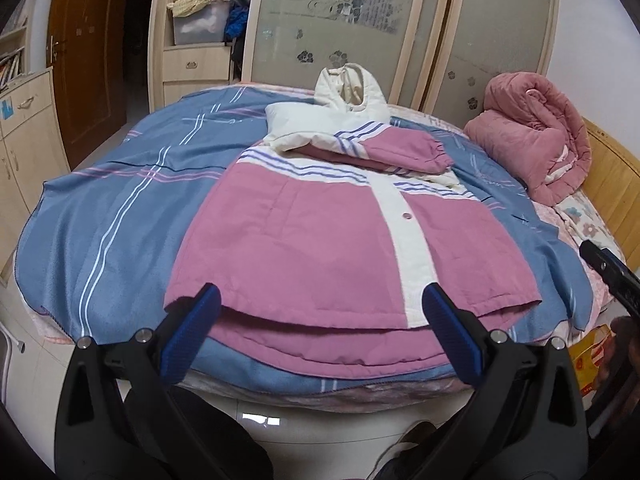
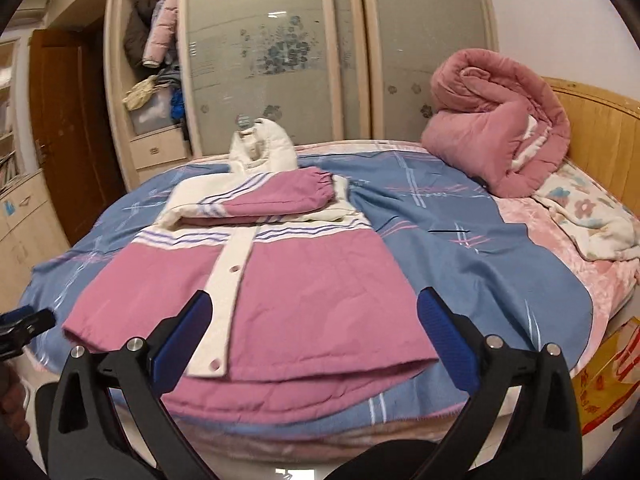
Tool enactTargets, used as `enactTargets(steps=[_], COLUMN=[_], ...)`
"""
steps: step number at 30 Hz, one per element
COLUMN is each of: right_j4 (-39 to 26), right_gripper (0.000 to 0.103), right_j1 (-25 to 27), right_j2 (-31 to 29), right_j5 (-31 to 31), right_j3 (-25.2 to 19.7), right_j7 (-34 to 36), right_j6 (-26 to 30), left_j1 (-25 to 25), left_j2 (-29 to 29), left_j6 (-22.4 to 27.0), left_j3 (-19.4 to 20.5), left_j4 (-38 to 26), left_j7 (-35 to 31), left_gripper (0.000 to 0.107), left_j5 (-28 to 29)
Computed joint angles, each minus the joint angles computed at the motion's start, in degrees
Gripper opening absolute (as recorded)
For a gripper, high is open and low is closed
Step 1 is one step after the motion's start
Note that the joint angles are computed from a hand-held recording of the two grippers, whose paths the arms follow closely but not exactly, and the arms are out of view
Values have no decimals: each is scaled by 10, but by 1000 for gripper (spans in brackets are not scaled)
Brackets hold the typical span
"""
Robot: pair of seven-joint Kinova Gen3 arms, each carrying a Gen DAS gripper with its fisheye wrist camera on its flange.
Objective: Fold large clothes
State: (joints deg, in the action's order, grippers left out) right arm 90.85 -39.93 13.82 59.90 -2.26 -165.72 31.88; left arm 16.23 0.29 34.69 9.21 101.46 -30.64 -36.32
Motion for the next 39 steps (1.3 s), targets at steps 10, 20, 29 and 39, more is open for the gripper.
enactTargets(steps=[10, 20, 29, 39], right_j4=[52, 93, 102, 81], right_gripper=[102, 102, 102, 102], right_j1=[-6, 17, 23, 24], right_j2=[-51, -89, -95, -74], right_j5=[63, 113, 115, 84], right_j3=[-35, -82, -101, -95], right_j7=[-55, -114, -124, -88], right_j6=[7, 24, 35, 35], left_j1=[34, 39, 32, 22], left_j2=[-19, -39, -51, -45], left_j6=[102, 122, 129, 109], left_j3=[42, 59, 72, 68], left_j4=[-23, -25, -21, -23], left_j7=[69, 61, 68, 48], left_gripper=[101, 101, 101, 101], left_j5=[-67, -61, -68, -60])
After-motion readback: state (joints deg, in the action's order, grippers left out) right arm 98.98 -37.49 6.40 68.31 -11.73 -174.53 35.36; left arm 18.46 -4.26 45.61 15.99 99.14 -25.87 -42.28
